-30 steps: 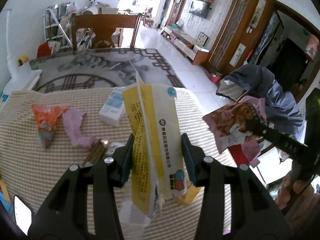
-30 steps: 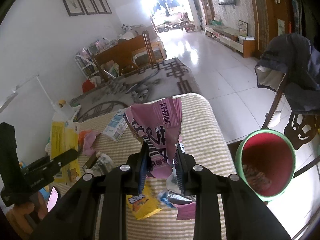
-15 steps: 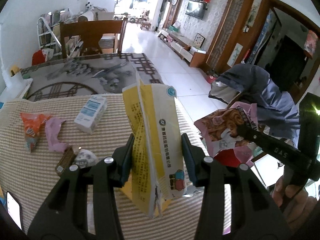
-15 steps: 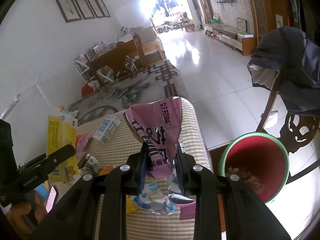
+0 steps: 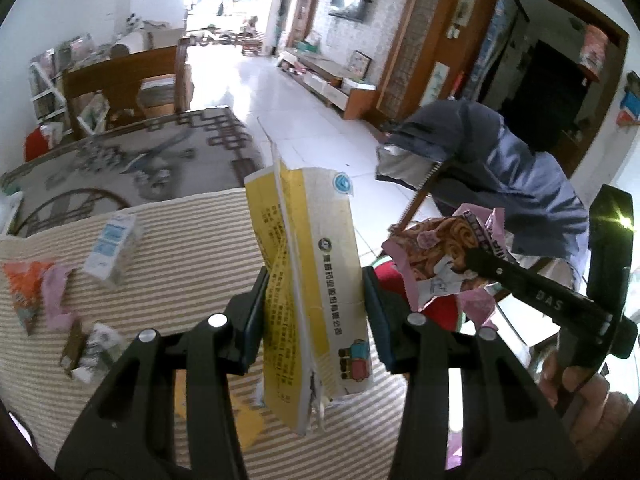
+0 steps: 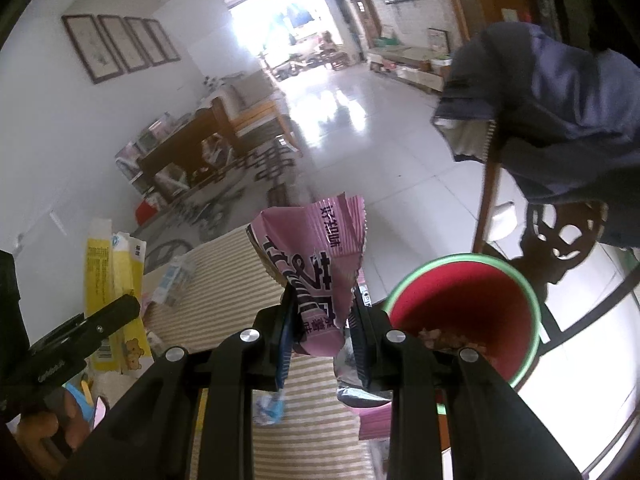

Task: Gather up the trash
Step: 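Lift both held items and carry them over the red bucket, then open both grippers over the red bucket to drop the box and bag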

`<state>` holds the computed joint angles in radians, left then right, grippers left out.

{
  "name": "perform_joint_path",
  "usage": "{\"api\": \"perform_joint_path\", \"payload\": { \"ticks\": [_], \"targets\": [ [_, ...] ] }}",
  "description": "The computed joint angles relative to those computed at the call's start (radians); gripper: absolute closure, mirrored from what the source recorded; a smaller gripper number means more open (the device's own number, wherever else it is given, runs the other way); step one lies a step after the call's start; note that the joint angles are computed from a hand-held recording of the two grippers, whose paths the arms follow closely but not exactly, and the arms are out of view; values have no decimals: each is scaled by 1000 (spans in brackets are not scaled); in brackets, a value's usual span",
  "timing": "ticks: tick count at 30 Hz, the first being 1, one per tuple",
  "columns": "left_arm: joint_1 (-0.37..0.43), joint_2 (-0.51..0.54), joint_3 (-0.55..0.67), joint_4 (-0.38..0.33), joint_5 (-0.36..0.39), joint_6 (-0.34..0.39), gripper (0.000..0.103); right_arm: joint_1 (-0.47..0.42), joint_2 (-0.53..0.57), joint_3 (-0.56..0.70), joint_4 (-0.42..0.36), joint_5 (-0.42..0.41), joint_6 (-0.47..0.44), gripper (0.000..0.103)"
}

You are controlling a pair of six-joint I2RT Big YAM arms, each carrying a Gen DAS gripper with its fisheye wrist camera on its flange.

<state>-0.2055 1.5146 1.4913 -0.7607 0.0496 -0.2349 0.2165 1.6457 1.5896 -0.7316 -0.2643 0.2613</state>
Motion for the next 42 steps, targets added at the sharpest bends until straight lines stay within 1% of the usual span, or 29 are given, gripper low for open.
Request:
{"api": "perform_joint_path", "payload": {
  "ticks": [8,14,17,23,25,26,27,28,29,30,31,32,33,35,42],
  "targets": [
    [-66,82,80,-5,36,20,60,-82,-25,-39,13,15,27,77],
    [-110,158,157,-20,84,29,59,-137,-27,-53,3,35,37,76],
    [-129,208,200,-44,113,30,59,-161,-26,-59,-9,42,49,76],
    [-167,292,275,-93,143,70,59,-187,-24,-62,-26,53,56,75],
    [-175,321,303,-112,162,75,55,-192,-21,-60,-28,56,58,73],
    [-178,329,308,-113,157,69,49,-193,-19,-57,-30,57,58,71],
    [-181,338,315,-116,148,62,39,-194,-17,-55,-29,60,57,71],
    [-181,340,313,-113,144,58,35,-195,-15,-53,-28,61,55,70],
    [-182,340,310,-109,138,52,31,-196,-9,-48,-27,58,51,64],
    [-182,338,307,-104,134,49,30,-196,-3,-43,-27,59,49,54],
    [-181,334,300,-99,129,49,30,-195,2,-39,-25,56,50,48],
    [-180,332,299,-98,123,51,30,-196,7,-36,-23,52,51,38],
    [-178,327,293,-94,116,53,30,-196,11,-34,-20,52,57,34],
    [-173,313,278,-84,104,53,30,-195,19,-30,-16,49,68,30],
    [-140,251,209,-51,72,36,30,-182,32,-17,-21,44,75,29]
  ]
}}
